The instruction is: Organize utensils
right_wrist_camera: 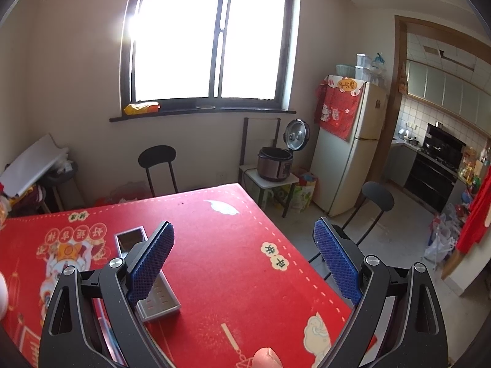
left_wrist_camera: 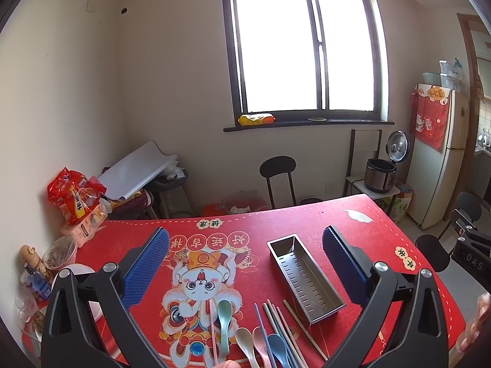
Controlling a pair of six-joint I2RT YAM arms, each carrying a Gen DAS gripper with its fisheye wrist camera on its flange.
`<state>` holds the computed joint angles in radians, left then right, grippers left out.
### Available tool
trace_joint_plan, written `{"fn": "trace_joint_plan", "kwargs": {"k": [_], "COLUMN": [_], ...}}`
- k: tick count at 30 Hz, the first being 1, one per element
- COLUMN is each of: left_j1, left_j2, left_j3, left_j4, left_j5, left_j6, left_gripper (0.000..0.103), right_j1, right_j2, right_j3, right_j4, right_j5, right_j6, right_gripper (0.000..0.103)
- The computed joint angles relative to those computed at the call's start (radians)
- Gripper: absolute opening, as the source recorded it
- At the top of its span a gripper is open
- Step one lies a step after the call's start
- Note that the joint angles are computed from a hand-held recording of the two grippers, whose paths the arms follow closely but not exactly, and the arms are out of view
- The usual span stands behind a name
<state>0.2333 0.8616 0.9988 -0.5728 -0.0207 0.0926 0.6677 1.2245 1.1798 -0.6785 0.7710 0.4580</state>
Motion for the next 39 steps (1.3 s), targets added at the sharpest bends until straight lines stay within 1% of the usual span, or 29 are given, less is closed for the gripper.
{"fn": "trace_joint_plan", "kwargs": {"k": [4,7,10,13,15,20,23,27,31,33,34,36,39], "left_j1": [0.014,0.055,0.141,0.243,0.300,0.466,0.545,0.601,0.630,0.626,0.622,0.604,0.592], "left_j2": [0.007,0.031,0.068,0.101,0.127,0.233,0.282,0.344,0.441,0.475,0.497,0.543,0.647], "left_j3": [0.006,0.021,0.031,0.009,-0.019,-0.075,-0.132,-0.211,-0.261,-0.302,-0.321,-0.359,-0.374], "left_j4": [-0.003,-0.014,-0.011,0.022,0.043,0.080,0.146,0.260,0.313,0.359,0.390,0.451,0.502], "left_j5": [0.015,0.070,0.149,0.244,0.278,0.346,0.353,0.323,0.341,0.333,0.328,0.299,0.289], "left_j6": [-0.001,0.001,0.009,0.024,0.052,0.133,0.181,0.250,0.295,0.292,0.293,0.293,0.306], "left_gripper": [0.098,0.098,0.098,0.098,0.098,0.098,0.098,0.098,0.098,0.098,0.098,0.098,0.098], "right_j1": [-0.005,-0.026,-0.078,-0.137,-0.157,-0.166,-0.155,-0.142,-0.145,-0.155,-0.151,-0.133,-0.136], "right_j2": [-0.003,-0.005,-0.003,0.005,0.037,0.125,0.198,0.320,0.465,0.523,0.552,0.618,0.721], "right_j3": [-0.003,-0.009,-0.031,-0.066,-0.076,-0.125,-0.143,-0.143,-0.133,-0.142,-0.144,-0.131,-0.097], "right_j4": [0.003,0.022,0.068,0.111,0.135,0.233,0.281,0.322,0.356,0.389,0.406,0.420,0.421], "right_j5": [-0.015,-0.065,-0.190,-0.317,-0.381,-0.499,-0.547,-0.637,-0.753,-0.839,-0.847,-0.829,-0.853], "right_j6": [-0.002,-0.015,-0.039,-0.034,-0.062,-0.166,-0.206,-0.247,-0.279,-0.297,-0.307,-0.336,-0.361], "right_gripper": [0.090,0.090,0.090,0.090,0.090,0.090,0.090,0.090,0.090,0.090,0.090,0.090,0.090]}}
